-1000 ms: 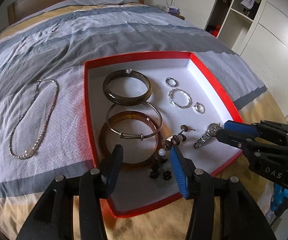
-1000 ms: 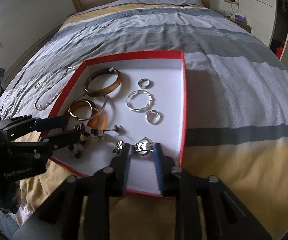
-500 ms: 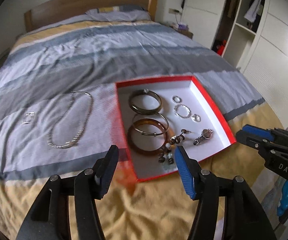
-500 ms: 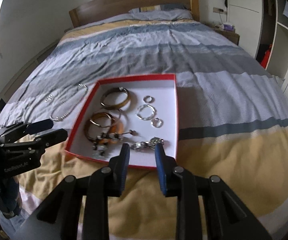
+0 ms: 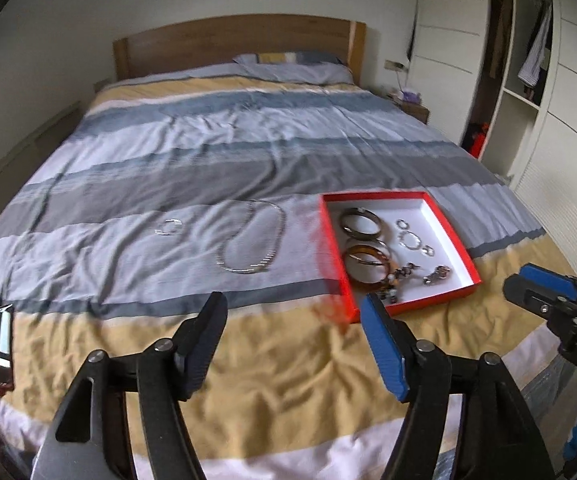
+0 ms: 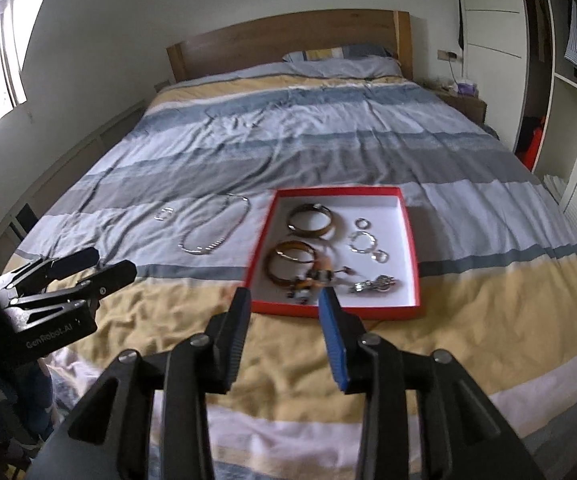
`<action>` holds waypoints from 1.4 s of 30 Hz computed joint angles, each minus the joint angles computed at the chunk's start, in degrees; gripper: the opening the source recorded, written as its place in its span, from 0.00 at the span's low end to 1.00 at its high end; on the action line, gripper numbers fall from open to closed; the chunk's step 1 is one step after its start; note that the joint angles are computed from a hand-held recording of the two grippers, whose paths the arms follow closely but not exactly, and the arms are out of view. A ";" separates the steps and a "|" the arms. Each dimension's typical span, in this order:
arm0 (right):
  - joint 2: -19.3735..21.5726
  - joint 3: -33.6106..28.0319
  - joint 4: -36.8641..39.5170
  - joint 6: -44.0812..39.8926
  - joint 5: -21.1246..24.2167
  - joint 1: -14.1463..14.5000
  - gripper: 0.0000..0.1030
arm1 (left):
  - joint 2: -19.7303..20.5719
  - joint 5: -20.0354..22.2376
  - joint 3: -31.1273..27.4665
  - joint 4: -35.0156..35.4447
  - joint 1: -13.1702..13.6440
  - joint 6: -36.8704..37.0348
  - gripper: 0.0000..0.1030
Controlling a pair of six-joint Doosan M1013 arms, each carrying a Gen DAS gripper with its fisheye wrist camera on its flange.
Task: Organize jewelry
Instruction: 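Withdraw both tools from the red box toward the ring and necklace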
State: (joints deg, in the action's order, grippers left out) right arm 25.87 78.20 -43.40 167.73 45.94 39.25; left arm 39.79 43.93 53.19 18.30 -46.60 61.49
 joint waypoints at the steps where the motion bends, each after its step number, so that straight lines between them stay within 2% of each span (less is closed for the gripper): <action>1: 0.11 -0.32 -0.32 0.39 0.28 0.39 0.33 | -0.75 -0.63 1.16 0.90 0.10 -1.06 0.70; 5: 0.69 -1.71 -1.56 1.91 1.57 1.96 0.34 | -4.04 -3.34 6.01 5.73 0.53 -5.98 0.72; 12: 2.19 -4.49 -1.64 1.56 3.14 3.88 0.35 | -8.46 -5.61 12.59 14.85 0.87 -15.14 0.79; 17: 3.23 -6.05 -0.77 -0.11 3.31 4.53 0.40 | -10.44 -6.08 15.63 18.79 1.30 -19.62 0.82; 23: 4.60 -8.31 1.19 -3.38 2.97 4.78 0.41 | -12.03 -6.47 17.86 21.97 1.76 -23.39 0.84; 33: 6.55 -10.69 4.24 -6.49 0.62 4.30 0.41 | -12.63 -6.13 19.20 22.66 2.75 -24.84 0.84; 42: 8.96 -13.15 9.77 -11.86 -1.27 2.89 0.42 | -10.51 -4.32 17.52 18.73 4.15 -21.82 0.84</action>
